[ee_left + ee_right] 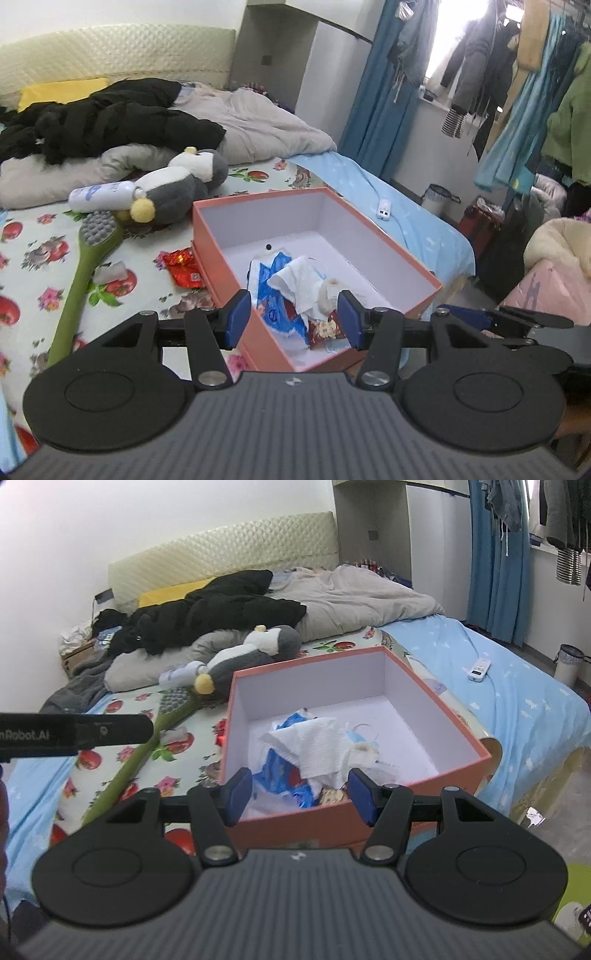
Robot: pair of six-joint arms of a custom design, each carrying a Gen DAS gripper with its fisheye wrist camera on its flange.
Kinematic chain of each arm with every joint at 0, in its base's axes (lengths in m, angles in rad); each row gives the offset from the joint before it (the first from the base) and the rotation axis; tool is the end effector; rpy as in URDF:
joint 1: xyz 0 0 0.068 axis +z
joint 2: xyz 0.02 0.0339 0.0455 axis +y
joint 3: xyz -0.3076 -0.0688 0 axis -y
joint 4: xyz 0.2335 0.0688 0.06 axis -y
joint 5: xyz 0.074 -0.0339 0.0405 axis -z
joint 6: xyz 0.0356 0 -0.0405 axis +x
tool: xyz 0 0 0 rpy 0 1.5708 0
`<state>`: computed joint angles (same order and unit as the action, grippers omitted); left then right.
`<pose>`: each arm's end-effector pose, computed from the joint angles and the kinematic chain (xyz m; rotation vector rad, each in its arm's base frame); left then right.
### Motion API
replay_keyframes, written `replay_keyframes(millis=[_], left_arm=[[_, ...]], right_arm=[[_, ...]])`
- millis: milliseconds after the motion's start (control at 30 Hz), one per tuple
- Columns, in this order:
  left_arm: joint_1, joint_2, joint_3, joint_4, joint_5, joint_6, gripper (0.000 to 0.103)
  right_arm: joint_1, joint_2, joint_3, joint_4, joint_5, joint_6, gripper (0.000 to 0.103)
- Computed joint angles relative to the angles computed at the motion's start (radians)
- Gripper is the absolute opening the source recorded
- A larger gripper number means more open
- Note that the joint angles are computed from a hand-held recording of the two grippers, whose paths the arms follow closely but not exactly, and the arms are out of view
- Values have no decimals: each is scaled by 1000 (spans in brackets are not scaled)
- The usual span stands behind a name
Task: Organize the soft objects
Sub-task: 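Move both tools toward the white plastic cup and red foil candy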
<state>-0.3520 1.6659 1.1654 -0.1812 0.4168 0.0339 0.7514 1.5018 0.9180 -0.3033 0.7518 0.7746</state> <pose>0.3382 -0.1396 0.2932 0.6537 2.1641 -0.6393 0.2284 0.1801 0.2642 0.3273 2.1493 -0.0847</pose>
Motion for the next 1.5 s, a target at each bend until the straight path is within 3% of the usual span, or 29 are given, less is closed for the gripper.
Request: replay_keyframes(millis=[233,400,567,733,933,1167,1500], left_arm=[[85,-156,-230,48,-6,-22,58],[183,-239,-341,25,7,-13,58],[276,-302,-416,-2,35,6,58],[354,-264,-423,12,58,28,58],[374,-96,-324,53,45,44,58],[362,146,-112,65,8,24,58],[318,525,360,-78,-37,-6,58]], right_arm=[[153,50,41,-110,59,141,60],[225,98,71,-140,24,204,60],[288,169,119,-141,2,202,60],[287,224,146,-77,-10,136,60],[208,312,189,23,-56,41,60],[98,484,314,120,-105,-127,60],[-39,724,579,161,-155,-320,59]])
